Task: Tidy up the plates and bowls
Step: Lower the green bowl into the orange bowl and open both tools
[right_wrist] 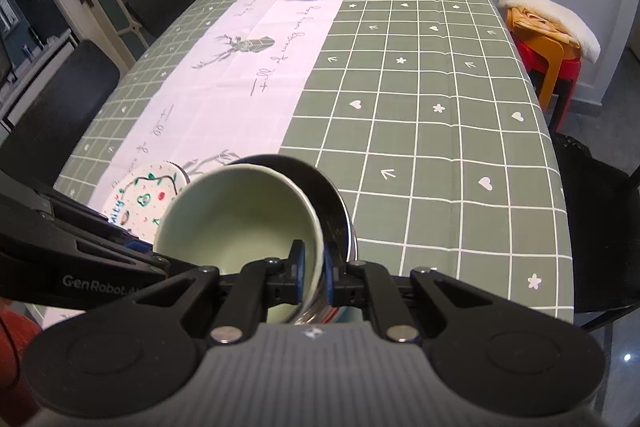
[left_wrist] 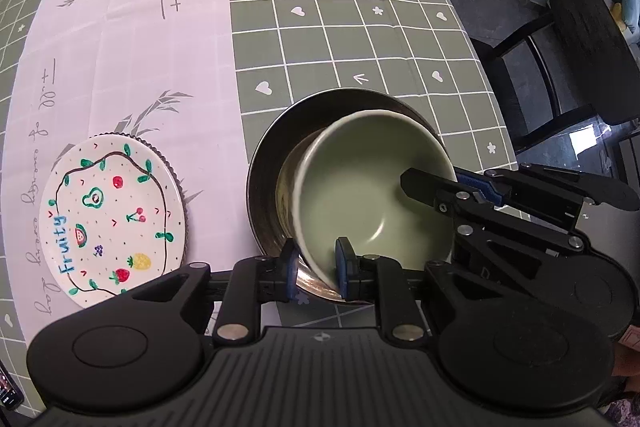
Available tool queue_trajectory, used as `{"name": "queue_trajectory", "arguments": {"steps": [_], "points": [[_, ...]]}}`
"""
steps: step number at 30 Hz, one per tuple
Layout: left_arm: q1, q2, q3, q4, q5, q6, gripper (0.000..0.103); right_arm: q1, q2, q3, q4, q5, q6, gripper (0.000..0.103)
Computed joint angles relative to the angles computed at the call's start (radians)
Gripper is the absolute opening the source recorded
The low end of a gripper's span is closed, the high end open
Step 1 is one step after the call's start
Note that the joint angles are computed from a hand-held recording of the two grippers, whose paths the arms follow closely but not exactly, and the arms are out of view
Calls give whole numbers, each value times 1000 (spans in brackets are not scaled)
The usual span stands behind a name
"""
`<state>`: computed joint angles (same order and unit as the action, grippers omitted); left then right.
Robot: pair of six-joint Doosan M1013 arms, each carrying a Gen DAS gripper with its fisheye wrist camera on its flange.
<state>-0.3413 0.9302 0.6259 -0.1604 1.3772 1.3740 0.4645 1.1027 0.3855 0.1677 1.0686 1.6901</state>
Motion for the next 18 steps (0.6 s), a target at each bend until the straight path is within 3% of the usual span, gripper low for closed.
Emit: {"name": "queue_trajectory", "arguments": {"steps": [11, 18], "points": [[5, -3, -4, 1, -11, -9, 24, 23, 14, -22, -110, -2, -42, 8], [11, -17, 14, -9, -37, -8, 24, 21, 12, -18, -102, -4, -37, 8]]}}
